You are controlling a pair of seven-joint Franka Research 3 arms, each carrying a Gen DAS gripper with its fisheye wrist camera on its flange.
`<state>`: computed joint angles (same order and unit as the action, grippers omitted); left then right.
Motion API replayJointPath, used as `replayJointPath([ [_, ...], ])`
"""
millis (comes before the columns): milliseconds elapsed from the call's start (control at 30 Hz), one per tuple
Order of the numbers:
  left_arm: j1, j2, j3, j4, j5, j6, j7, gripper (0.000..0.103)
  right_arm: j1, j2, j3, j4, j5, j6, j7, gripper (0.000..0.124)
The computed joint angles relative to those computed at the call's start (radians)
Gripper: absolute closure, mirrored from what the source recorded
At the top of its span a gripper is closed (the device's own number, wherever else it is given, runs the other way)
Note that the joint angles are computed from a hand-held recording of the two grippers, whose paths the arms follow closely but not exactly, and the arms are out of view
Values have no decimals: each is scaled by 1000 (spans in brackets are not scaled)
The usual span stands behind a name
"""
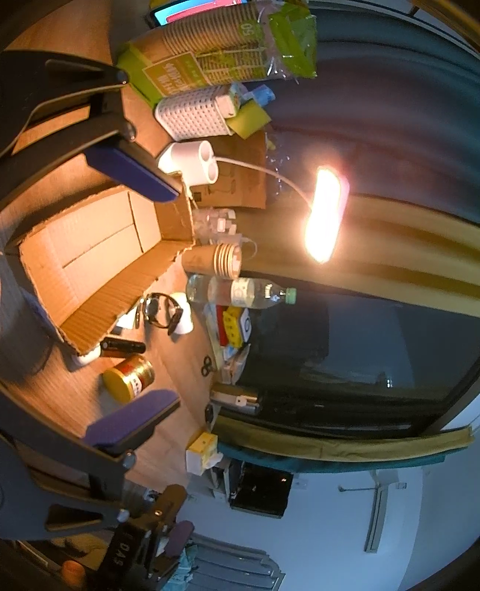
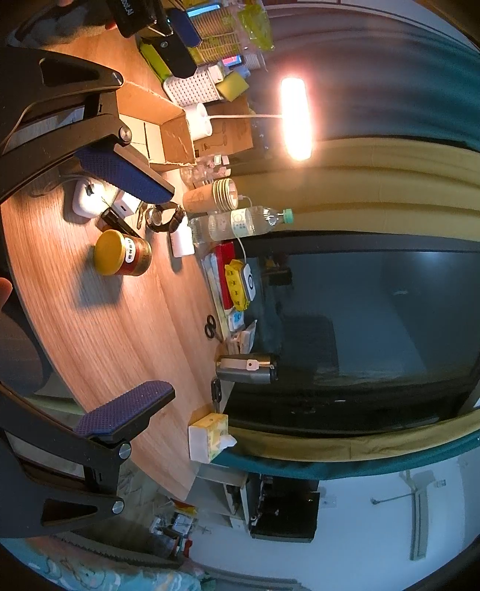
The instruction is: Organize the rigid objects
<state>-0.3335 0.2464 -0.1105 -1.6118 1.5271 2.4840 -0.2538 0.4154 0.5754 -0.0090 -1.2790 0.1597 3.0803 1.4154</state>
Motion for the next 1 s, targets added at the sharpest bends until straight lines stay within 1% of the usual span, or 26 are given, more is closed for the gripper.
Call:
replayJointPath([
  [333, -3, -2, -1, -1, 9, -7, 4, 1, -12, -8, 20, -13, 9, 1, -22, 26],
  [467, -2, -3, -2, -1, 7, -6, 7, 1, -5, -12, 11, -17, 11, -2, -16, 26],
  [800, -5, -6, -3, -7, 23, -18, -6, 1, -9, -4, 17, -7, 12, -9, -26, 26],
  [1000, 2, -9, -4, -12, 19, -11, -9, 1, -10, 8, 20, 11, 10, -20, -29, 26],
])
